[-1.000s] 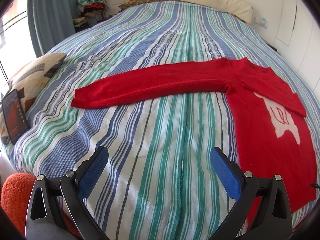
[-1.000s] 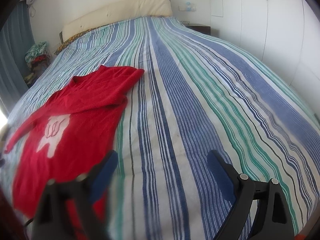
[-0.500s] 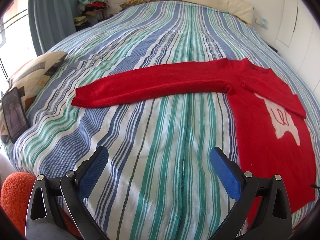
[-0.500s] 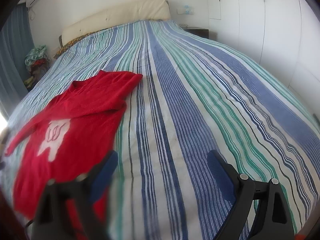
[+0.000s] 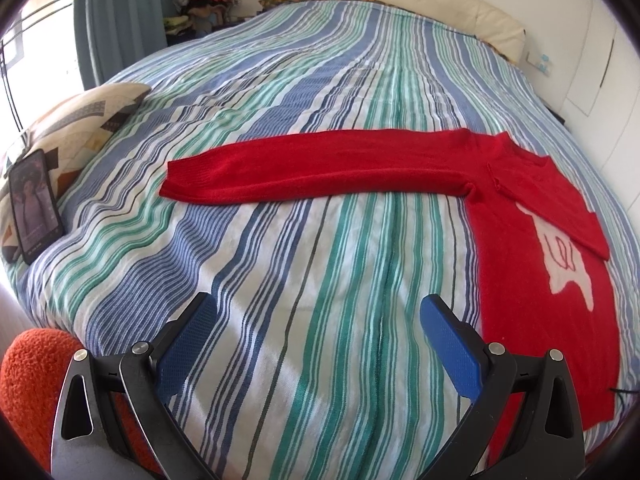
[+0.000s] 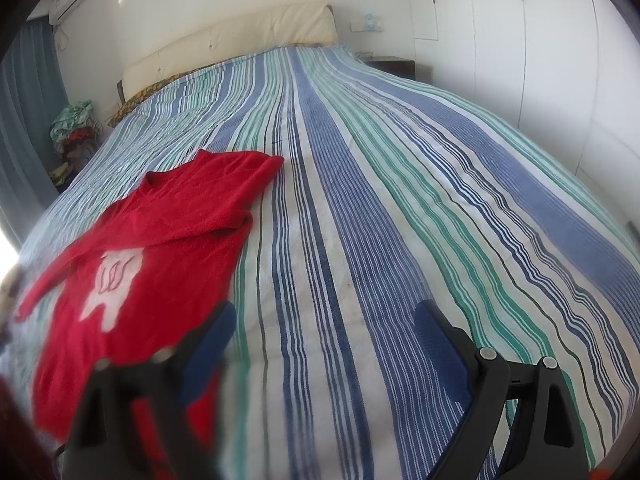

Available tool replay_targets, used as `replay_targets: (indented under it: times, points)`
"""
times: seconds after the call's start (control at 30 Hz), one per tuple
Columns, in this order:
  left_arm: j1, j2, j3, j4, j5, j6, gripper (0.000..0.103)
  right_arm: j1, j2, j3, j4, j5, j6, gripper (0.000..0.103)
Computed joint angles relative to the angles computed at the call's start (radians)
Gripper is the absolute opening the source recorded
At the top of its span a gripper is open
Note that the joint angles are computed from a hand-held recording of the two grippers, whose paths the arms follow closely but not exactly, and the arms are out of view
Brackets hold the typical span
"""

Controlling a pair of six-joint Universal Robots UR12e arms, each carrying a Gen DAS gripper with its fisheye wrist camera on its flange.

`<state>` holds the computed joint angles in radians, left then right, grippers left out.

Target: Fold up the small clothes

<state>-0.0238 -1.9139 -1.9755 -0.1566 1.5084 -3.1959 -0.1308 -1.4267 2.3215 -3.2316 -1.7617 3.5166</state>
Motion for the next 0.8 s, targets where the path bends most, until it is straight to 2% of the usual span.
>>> replay_targets:
  times: [0.1, 0.23, 0.33, 0.43, 0.53, 0.57, 0.67, 0.73, 0.8]
  points:
    - [0.000, 0.002, 0.002, -0.011, -0.011, 0.010, 0.102, -0.001, -0.003, 0.003, -0.004, -0.002, 0.006, 0.090]
    - [0.041, 0.017, 0.021, -0.050, -0.119, -0.022, 0.102, -0.003, -0.004, 0.004, -0.002, -0.004, 0.013, 0.090]
    - [0.099, 0.015, 0.052, -0.047, -0.199, -0.101, 0.102, -0.003, -0.004, 0.003, 0.001, -0.005, 0.011, 0.090]
    - [0.166, -0.011, 0.097, -0.065, -0.265, -0.242, 0.102, -0.004, -0.004, 0.003, 0.001, -0.002, 0.006, 0.090]
    - [0.217, -0.054, 0.139, -0.093, -0.297, -0.362, 0.102, -0.005, -0.002, 0.003, -0.005, 0.002, 0.006, 0.090]
    - [0.228, -0.072, 0.158, -0.128, -0.317, -0.370, 0.101, -0.006, -0.002, 0.004, -0.007, 0.004, 0.007, 0.090]
    - [0.228, -0.121, 0.215, -0.232, -0.307, -0.362, 0.100, -0.007, -0.001, 0.003, -0.003, 0.007, 0.011, 0.090]
    - [0.217, -0.147, 0.243, -0.271, -0.284, -0.350, 0.094, -0.006, 0.000, 0.001, 0.006, 0.009, 0.012, 0.090]
    - [0.206, -0.171, 0.271, -0.305, -0.277, -0.316, 0.081, -0.004, 0.001, -0.002, 0.012, 0.005, 0.008, 0.090]
